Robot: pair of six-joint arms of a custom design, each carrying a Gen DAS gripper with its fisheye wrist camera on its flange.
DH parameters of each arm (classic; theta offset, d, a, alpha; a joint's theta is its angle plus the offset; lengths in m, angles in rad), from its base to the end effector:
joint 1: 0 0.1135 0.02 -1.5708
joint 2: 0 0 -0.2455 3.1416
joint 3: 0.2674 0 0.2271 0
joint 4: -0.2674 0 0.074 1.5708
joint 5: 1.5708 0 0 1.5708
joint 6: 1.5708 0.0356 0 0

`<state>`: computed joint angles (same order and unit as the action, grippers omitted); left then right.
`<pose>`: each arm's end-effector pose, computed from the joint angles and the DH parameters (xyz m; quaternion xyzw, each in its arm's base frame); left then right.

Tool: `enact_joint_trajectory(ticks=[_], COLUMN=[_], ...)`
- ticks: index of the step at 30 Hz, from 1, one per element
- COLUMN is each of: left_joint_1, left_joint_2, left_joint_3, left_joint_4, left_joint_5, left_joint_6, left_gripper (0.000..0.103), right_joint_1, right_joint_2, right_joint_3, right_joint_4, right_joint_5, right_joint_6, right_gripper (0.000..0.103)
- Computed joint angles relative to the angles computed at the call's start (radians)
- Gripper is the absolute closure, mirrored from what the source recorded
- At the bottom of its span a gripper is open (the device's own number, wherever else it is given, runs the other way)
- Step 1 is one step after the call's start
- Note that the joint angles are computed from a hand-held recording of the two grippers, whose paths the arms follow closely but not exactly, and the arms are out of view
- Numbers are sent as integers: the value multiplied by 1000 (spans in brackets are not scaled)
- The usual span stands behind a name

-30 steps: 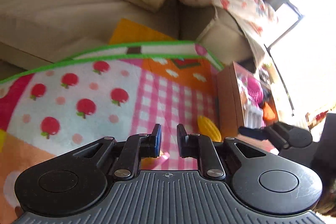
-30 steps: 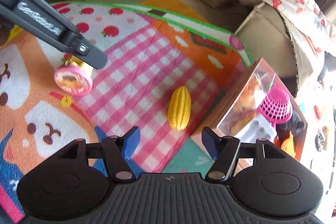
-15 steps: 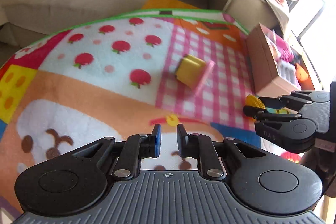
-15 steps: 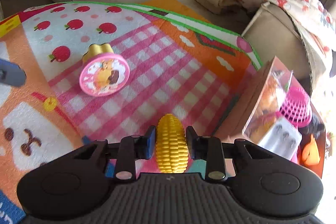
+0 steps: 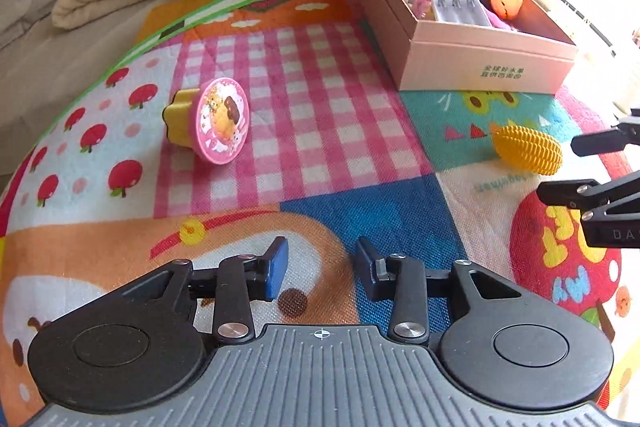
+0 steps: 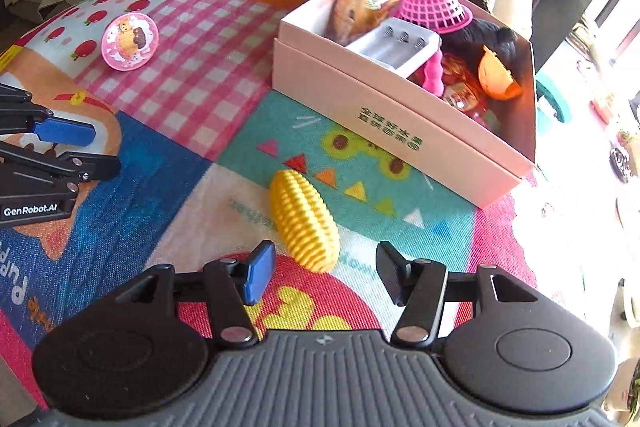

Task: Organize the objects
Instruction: 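Grasp the yellow-pink cup toy with the left tool while the right tool carries the corn, then place the cup toy into the pink box with the left tool while the right places the corn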

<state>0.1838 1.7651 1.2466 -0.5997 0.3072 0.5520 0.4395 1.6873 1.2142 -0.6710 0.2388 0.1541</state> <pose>0.3309 0.0506 0.2009 0.2100 0.9405 -0.0594 0.2605 0.2894 0.1267 0.2121 -0.1130 0.9641 -0.0498 0.2351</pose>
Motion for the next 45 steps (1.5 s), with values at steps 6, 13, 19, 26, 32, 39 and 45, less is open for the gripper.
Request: enact_joint_trajectory(ticks=[6, 13, 19, 26, 32, 39, 45], left_joint_1=[63, 59, 19, 33, 43, 66, 61], left_joint_2=[32, 410, 594, 588, 656, 626, 465], left_joint_3=[136, 665, 911, 875, 1009, 998, 752], left_joint_4=[112, -184, -332, -319, -425, -539, -474], left_joint_5=[8, 116, 30, 54, 78, 78, -13], left_joint_6=[-111, -20, -49, -5, 15, 76, 49], left_gripper=[64, 61, 52, 50, 52, 56, 56], right_joint_1=[-9, 30, 48, -2, -71, -114, -62], right_joint_2=[-20, 10, 30, 115, 258, 370, 303], right_joint_3=[-28, 2, 41, 130, 272, 434, 383], right_joint_4=[19, 29, 8, -2, -19, -79, -81], right_joint_5=[-16, -10, 28, 76, 55, -1, 4], right_joint_6=[-7, 30, 28, 104, 252, 291, 271], right_gripper=[36, 32, 27, 22, 21, 38, 38])
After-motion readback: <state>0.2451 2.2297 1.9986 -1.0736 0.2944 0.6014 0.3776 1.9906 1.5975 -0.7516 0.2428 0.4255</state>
